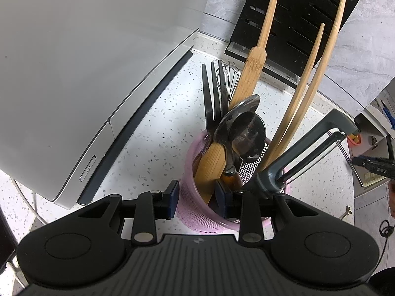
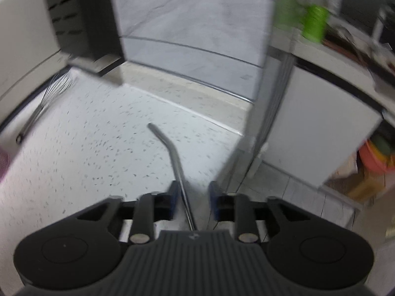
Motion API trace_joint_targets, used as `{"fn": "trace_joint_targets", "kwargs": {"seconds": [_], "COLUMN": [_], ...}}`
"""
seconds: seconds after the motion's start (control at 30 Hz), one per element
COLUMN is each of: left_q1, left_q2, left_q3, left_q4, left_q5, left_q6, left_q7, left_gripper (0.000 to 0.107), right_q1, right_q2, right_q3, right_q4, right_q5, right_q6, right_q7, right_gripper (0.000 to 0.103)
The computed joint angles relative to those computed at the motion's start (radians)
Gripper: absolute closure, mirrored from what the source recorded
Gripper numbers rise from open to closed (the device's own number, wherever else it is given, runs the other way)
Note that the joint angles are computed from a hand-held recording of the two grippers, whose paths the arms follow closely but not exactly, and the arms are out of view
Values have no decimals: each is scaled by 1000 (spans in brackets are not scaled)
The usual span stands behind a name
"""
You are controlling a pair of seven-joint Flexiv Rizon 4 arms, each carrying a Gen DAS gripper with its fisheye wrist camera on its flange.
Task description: Organize utensils
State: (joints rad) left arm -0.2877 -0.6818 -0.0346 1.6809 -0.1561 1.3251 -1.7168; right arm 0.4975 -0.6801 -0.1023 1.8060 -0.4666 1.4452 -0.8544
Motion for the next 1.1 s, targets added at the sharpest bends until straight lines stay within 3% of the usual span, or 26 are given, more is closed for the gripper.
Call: {"fn": "trace_joint_targets", "kwargs": {"seconds": [0.2, 0.3, 0.4, 0.5, 0.63, 0.73, 0.9, 1.1], "left_q1": [4, 8, 7, 7, 6, 7, 5, 6], "left_q2": [2, 2, 2, 2, 2, 2, 2, 2], "left_q3": [-3, -6, -5, -6, -4, -6, -3, -4], "left_q4": [5, 6, 6, 6, 6, 6, 5, 6], "left_q5": [-1, -3, -4, -4, -5, -5, -4, -5], "left_q6": [5, 5, 6, 6, 5, 5, 4, 5], "left_q7": [1, 4, 3, 4, 3, 4, 2, 2], "left_gripper": [69, 69, 69, 69, 69, 69, 69, 69], "right_q1": [33, -71, -139, -133, -247, -282, -396, -408], "right_q2": [73, 79, 68, 61, 11, -11, -71, -85], "right_q3": [-45, 89, 180, 176, 296, 329, 449, 456], "right_q4": [136, 171, 187, 193, 170, 164, 133, 122], "right_q5": [115, 234, 283, 311, 321, 311, 286, 251], "right_q6": [110, 193, 256, 268, 320, 332, 344, 370], "right_q7": [204, 250, 233, 234, 209, 192, 189, 187], "right_gripper": [55, 53, 49, 48, 48, 48, 56, 59]}}
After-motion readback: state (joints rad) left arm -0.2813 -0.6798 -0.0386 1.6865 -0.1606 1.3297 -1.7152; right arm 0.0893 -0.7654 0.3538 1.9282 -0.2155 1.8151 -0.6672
